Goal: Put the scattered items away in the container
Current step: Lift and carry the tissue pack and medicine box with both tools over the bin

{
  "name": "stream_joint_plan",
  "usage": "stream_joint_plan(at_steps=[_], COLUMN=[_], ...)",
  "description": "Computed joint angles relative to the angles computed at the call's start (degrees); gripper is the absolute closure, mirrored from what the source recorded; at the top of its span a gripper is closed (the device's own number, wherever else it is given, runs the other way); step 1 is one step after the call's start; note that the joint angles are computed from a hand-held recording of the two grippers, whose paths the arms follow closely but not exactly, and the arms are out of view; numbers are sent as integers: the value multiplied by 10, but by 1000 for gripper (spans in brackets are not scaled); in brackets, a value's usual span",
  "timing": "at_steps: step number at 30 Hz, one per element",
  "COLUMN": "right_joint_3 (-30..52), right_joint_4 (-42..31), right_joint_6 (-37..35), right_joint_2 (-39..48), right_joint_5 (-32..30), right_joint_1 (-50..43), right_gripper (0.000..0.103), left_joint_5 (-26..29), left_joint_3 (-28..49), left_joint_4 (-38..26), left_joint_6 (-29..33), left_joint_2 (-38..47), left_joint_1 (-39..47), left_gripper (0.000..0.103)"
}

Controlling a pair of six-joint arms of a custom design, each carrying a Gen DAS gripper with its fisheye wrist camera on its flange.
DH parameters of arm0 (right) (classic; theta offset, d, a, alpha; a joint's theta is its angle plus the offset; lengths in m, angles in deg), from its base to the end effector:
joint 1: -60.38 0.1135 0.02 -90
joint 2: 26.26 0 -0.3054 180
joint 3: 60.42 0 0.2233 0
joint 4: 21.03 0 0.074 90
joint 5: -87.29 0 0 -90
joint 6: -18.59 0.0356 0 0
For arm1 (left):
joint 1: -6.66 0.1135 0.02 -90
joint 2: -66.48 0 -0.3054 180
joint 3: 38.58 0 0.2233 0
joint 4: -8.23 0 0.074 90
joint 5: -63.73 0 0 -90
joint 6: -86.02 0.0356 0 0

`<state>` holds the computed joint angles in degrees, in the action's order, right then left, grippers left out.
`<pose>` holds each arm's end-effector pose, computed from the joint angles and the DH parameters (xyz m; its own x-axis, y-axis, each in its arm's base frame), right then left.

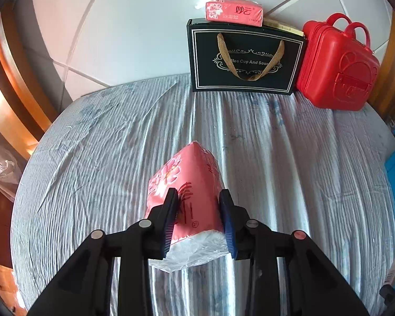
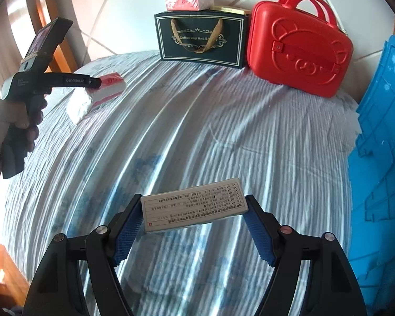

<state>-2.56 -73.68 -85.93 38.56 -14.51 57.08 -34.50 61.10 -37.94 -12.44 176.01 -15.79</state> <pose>0.1669 -0.0023 0.2689 -0.8219 -0.1984 -0.5340 -0.2613 0.9642 0.0439 0.3745 -0.1492 0.2725 -0.8028 0.1742 -0.5703 0.1879 0.9815 0.0352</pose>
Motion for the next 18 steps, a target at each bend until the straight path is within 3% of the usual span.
stream_joint_plan(at_steps=[10, 18], right_joint_3=[95, 192], right_joint_4=[-183, -314], right_joint_6=[-47, -104], right_joint_2=[-84, -104], right_joint_5=[-43, -88], right_joint_1=[-63, -142], right_gripper=[28, 28], left_joint_5=[-13, -46], left_joint_3=[-8, 24], left_joint_4=[-98, -200], left_joint_6=[-9, -56], left_joint_2=[-122, -188], left_joint_1=[-33, -102], left_gripper=[72, 72])
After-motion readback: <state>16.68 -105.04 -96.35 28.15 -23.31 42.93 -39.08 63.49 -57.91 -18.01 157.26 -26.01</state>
